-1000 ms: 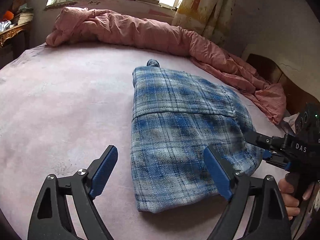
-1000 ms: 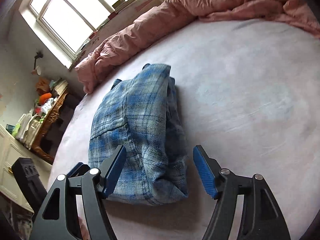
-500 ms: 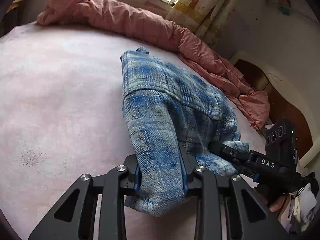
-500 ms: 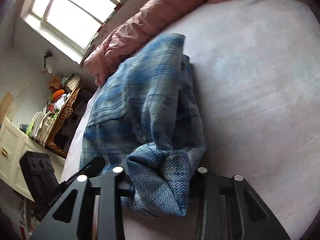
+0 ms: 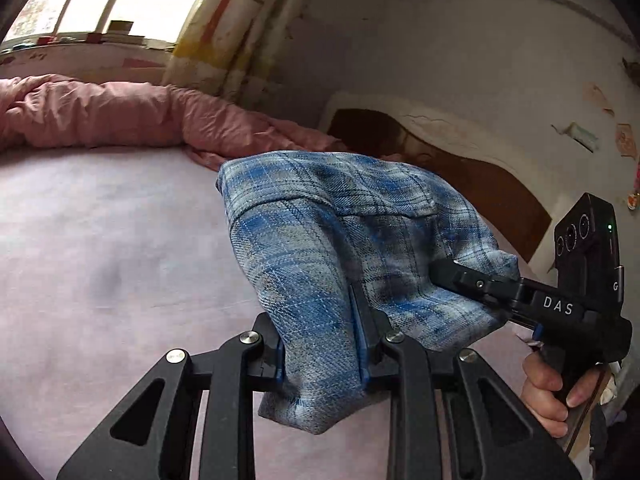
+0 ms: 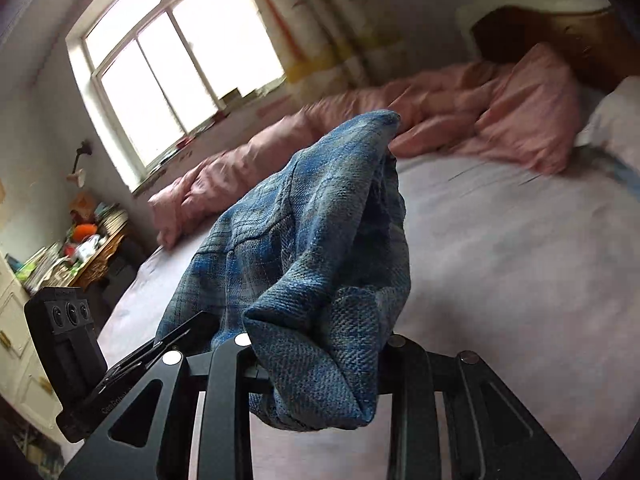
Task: Fold large clothes
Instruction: 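Grasp the folded shirt with the right gripper and carry it toward the pillows, then lower the folded shirt onto the bed near the pillows and open the right gripper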
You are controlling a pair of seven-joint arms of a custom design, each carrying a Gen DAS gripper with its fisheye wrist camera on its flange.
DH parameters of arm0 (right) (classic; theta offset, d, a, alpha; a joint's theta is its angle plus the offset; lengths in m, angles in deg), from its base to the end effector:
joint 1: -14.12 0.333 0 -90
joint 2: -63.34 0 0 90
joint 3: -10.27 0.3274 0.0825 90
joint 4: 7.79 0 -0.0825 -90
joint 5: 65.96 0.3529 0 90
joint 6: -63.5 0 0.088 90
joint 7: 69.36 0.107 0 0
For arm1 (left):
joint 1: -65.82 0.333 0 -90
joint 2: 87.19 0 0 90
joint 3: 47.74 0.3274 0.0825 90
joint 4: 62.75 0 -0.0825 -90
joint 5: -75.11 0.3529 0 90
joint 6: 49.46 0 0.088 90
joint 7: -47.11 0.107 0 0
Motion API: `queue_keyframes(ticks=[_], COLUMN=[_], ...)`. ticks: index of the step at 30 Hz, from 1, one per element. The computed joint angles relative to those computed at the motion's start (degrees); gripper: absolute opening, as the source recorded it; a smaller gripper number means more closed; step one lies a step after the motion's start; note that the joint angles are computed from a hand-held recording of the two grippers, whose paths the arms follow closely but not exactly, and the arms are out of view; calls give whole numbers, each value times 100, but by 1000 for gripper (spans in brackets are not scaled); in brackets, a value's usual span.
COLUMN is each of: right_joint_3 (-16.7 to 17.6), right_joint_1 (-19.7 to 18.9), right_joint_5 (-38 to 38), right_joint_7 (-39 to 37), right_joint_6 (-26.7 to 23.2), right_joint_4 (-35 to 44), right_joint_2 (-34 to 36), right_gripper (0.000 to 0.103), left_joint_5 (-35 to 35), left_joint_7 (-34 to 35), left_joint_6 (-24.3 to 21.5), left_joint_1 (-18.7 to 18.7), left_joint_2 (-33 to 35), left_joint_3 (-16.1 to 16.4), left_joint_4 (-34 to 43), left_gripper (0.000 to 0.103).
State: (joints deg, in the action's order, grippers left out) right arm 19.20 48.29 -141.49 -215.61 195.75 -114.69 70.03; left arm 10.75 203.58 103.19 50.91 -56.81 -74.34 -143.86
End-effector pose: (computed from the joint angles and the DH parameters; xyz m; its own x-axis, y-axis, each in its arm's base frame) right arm 0.4540 0.3927 0.5240 -0.3400 -0.8588 -0.3831 -0.3306 0.4905 -0.8063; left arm 0.6054 -0.3920 0.5068 -0.8384 -0.4226 0.3443 -0.4593 0.2074 -0.8637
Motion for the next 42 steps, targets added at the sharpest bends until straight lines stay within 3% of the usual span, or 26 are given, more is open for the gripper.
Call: queue_keyframes(ticks=[7,10,12,14,15,18,20,25,28,30,31,33,36,37,39,40,41,42], right_joint_3=[460,526,399,248,328,363,437,547,600,663,680,801,861,843,843,824,805,767], right_joint_1=[-201,-406,-579,-741,-869,-806,-797,-600,-381,-237,-169,46,426,537,819,951,1097,1196], right_joint_5=[210,445,654,1044,1124,770,864,1191,1474,1574,1610,1742,1742,1648,1461,1463,1439,1426], right_joint_7=[1052,1311,1568,1482,1547,1880,1713,1203,960,1004,1030,1096,800,740,684,666,638,591], right_joint_6=[-1032,-1067,-714,-379,-342,-427,-680,-1433,-1838,-2182,-2338,-3056,-4038,-4187,-4768,-5107,-5480,-5672], right_joint_4=[-2209,-2818,-3226,-3383,-3368,-3527,-3397,-2895,-2755,-2632,-2581,-2274,-1656,-1557,-1260,-1072,-861,-731], right_joint_2=[-1771,-2101,-2129,-1833,-1645,-1863,-1708,-1299,-1202,-1092,-1048,-791,-285,-195,77,227,409,514], right_gripper=[30,31,31,33,36,38,41,43,45,49,53,62,66,71,85,87,88,90], left_joint_5=[585,988,1676,2846,3164,3241,3311,3147,3170,3110,3037,2748,2495,2527,3220,3374,3518,3595], left_joint_7=[-220,-98,-545,-1755,-2044,-1820,-1922,-1567,-1561,-1553,-1515,-1128,-372,-137,-317,-244,-202,-241], left_joint_6=[-27,-28,-191,-583,-591,-69,-87,813,1072,1394,1708,2360,3091,3537,4598,5058,5356,5495], left_joint_1=[-914,-1305,-1741,-2395,-2525,-2465,-2345,-2000,-1983,-1930,-1880,-1488,-786,-444,292,649,984,1196], left_joint_2=[651,1317,1796,2246,2320,2114,2167,1858,1745,1596,1512,1336,1140,1193,1492,1709,1922,2029], left_joint_3=[-224,-300,50,827,960,769,610,153,149,106,51,-487,-1405,-1903,-2903,-3404,-3837,-4069], left_joint_4=[741,1340,1825,2500,2657,2229,2262,1447,1180,871,663,103,-693,-940,-1469,-1683,-1875,-2006], left_gripper=[25,25,26,29,32,36,40,48,49,55,63,65,70,77,87,99,103,103])
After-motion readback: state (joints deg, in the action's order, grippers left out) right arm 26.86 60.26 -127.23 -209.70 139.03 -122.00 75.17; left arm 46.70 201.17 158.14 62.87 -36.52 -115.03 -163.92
